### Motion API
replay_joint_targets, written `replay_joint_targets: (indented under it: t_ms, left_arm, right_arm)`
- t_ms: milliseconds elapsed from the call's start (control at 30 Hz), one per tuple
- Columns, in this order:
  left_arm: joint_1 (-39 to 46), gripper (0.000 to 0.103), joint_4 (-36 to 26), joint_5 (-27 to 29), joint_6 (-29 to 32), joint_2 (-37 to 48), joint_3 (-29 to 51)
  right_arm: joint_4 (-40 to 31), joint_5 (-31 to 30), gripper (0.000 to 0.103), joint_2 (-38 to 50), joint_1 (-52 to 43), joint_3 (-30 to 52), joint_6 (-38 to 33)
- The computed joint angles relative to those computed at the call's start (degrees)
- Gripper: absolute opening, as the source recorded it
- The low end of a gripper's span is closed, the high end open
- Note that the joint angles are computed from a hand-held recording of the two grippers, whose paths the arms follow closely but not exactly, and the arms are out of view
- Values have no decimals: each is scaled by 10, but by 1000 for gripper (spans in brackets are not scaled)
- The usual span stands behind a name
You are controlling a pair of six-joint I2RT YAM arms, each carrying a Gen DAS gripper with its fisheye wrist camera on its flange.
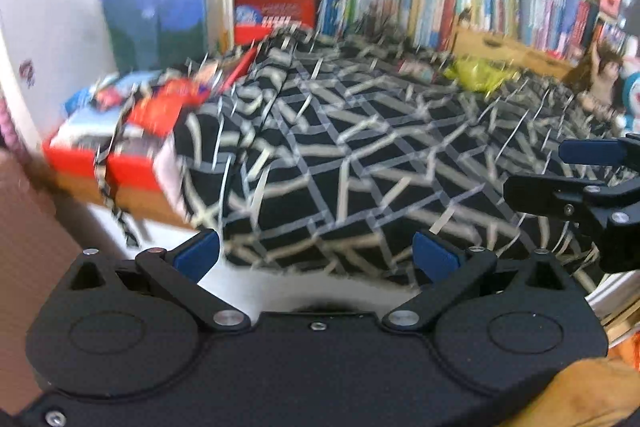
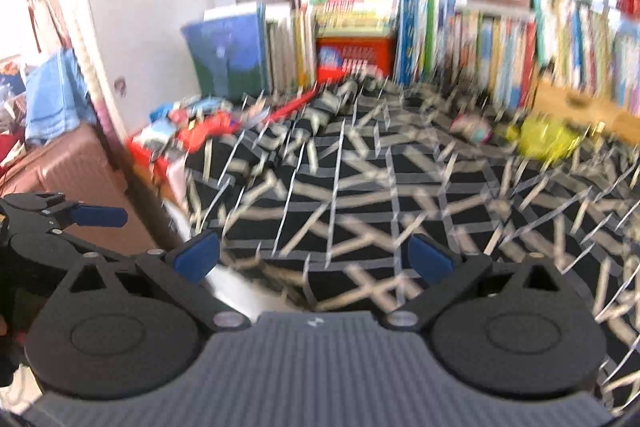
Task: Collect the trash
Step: 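Swing both open tools back over the bed cover, then grasp the pink RICE snack packet with the left tool while the right tool grasps the gold foil bag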
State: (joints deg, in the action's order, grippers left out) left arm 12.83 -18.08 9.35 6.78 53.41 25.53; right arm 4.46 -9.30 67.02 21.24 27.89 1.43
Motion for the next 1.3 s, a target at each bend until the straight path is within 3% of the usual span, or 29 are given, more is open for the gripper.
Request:
replay_joint_targets:
  t_ms: [233,400,500,600,833,1033,1200,1300]
  left_arm:
    - [-71,103,-98,-12,-39,50,170]
    - [-103,103,-125,-7,-33,109,295]
    - [-126,103,-117,-4,-34,158,369]
    - [-157,103,-116,-22,-41,221,449]
    - [-222,103,-92,-60,-54,382,632]
    - [-271,103,-87,-105,-52,545,802]
    - [-286,103,-173,-93,-94,721,1028]
    - [-292,103,-244,-97,-90,865,1237]
  right_arm:
    - [-136,-45,103,-31,-86,121,-13]
    - [-195,-90,103,-13,-165,221,-29]
    - [-187,-112,103,9,-212,268,-32]
    - [-143,-97,103,35,-244,295,-14]
    - [-90,-124,103,166,-316,417,1]
    - [-93,-125,103,287,-344,541,-23]
    - [-142,-113,103,400,-363,668,-47]
    - [-184,-123,103,473,-376,760,-64]
